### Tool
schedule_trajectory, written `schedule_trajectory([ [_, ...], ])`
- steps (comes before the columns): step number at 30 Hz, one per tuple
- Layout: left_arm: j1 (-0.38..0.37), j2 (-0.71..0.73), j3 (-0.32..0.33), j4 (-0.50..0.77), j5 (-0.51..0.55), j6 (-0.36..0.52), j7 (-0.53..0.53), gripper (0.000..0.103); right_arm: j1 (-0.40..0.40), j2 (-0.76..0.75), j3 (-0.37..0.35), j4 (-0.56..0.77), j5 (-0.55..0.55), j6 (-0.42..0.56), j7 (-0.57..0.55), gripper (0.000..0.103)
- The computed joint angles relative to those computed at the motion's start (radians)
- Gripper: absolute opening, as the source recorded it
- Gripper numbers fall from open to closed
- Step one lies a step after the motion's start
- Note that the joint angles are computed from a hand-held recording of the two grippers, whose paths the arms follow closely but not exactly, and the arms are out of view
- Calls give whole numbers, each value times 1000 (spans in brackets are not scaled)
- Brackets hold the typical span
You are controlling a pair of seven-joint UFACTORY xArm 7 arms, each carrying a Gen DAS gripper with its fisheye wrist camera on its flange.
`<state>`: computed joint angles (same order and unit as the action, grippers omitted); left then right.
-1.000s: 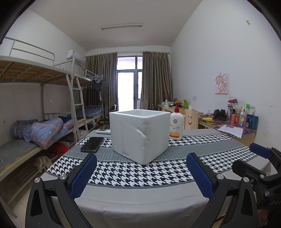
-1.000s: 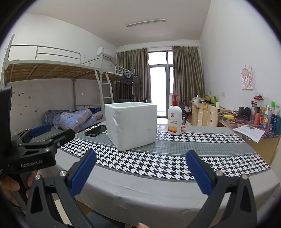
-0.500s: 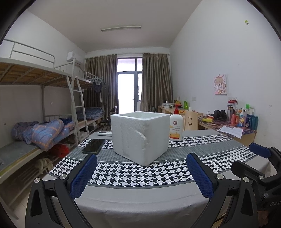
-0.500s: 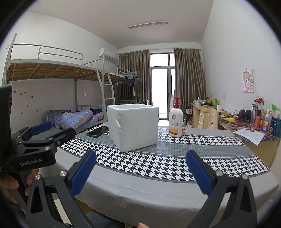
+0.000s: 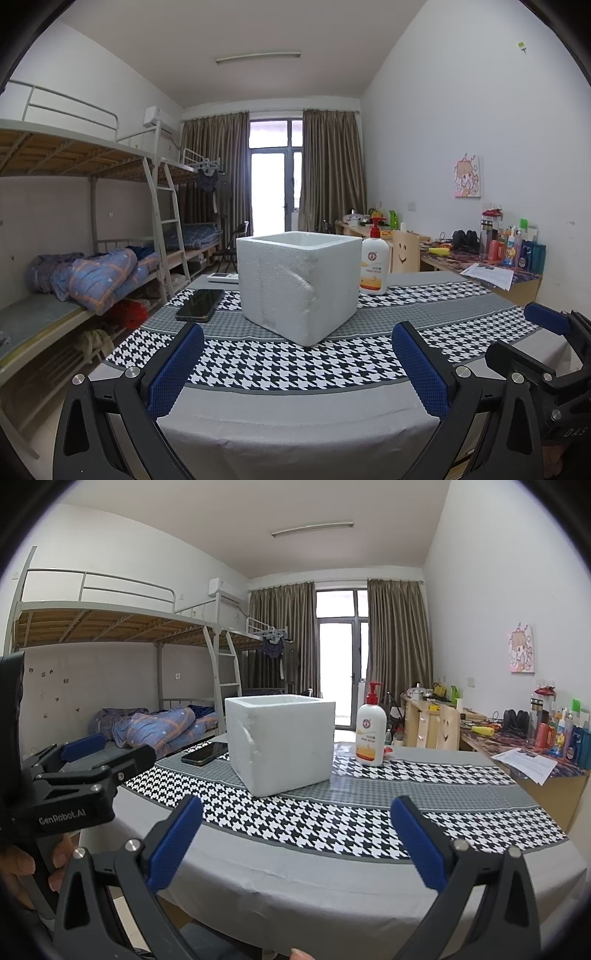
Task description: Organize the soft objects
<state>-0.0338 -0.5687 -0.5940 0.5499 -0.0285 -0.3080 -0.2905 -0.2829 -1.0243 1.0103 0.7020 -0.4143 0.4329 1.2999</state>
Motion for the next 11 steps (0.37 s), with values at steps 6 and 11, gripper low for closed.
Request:
schedule_trajectory([
  [6, 0, -2, 4, -4, -2, 1, -4, 102, 5, 6, -4, -3, -2, -2, 1, 103],
  [11, -6, -1, 11, -2, -4, 14, -10, 102, 12, 6, -9, -7, -3, -1, 2, 103],
])
